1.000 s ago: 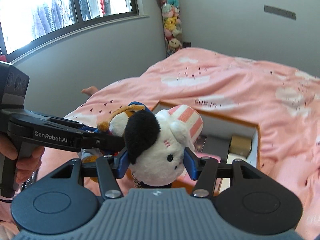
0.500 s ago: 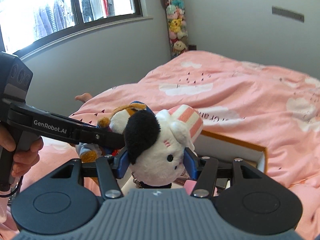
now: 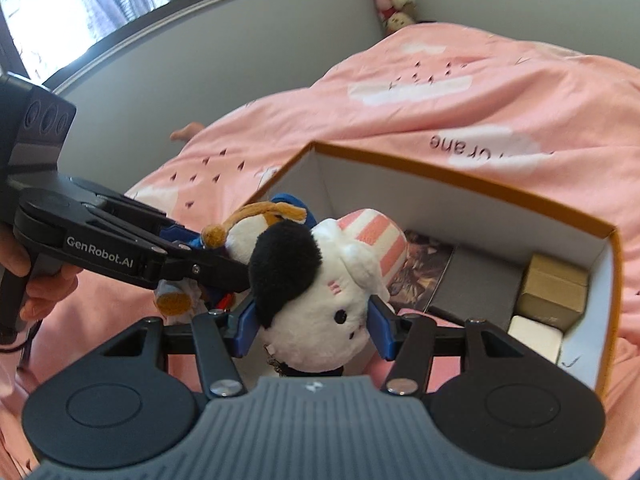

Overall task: Organize objects
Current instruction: 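Lower both plush toys into the orange box and open both grippers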

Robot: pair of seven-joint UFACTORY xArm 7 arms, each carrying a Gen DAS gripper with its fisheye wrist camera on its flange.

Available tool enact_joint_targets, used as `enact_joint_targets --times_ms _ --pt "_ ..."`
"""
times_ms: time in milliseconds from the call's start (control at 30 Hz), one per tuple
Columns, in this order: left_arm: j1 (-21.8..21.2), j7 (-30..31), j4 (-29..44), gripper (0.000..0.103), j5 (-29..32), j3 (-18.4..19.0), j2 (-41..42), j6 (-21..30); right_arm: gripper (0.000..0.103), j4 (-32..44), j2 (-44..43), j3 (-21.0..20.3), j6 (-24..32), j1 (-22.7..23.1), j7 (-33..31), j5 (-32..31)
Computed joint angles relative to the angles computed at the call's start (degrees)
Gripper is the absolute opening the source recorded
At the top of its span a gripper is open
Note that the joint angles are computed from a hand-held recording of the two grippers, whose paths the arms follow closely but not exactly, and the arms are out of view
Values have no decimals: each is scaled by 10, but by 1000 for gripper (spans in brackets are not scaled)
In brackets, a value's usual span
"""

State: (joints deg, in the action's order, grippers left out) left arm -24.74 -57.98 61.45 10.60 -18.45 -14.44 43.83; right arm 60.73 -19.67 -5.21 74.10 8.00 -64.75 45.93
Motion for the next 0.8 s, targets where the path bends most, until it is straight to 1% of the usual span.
enact_joint_targets --times_ms 100,233,333,400,467,533,600,700,767,800 --pt "0 -1 0 44 7 -2 2 7 58 3 12 2 7 2 -8 -3" --pt "-2 8 8 44 32 -9 11 21 58 13 32 7 24 -1 2 -8" --pt "-5 16 12 44 44 -8 18 21 59 19 39 12 32 -6 2 -19" --pt "-6 14 16 44 64 -13 24 26 59 23 42 14 37 -8 2 -28" --pt "-8 8 24 45 93 -21 32 41 59 30 46 15 46 -10 0 -35" --pt "-13 6 41 45 130 -30 47 67 59 38 50 16 60 -12 -3 -44" --pt "-24 8 57 45 152 -32 63 90 59 45 54 20 73 -12 -4 -56" --pt "-38 10 62 46 157 -23 69 100 62 37 47 27 63 -12 -7 -66" --pt "-42 18 56 51 141 -13 64 90 64 38 49 26 65 -12 -3 -65" --pt "-44 28 54 55 130 -9 63 86 64 41 52 25 70 -12 1 -65"
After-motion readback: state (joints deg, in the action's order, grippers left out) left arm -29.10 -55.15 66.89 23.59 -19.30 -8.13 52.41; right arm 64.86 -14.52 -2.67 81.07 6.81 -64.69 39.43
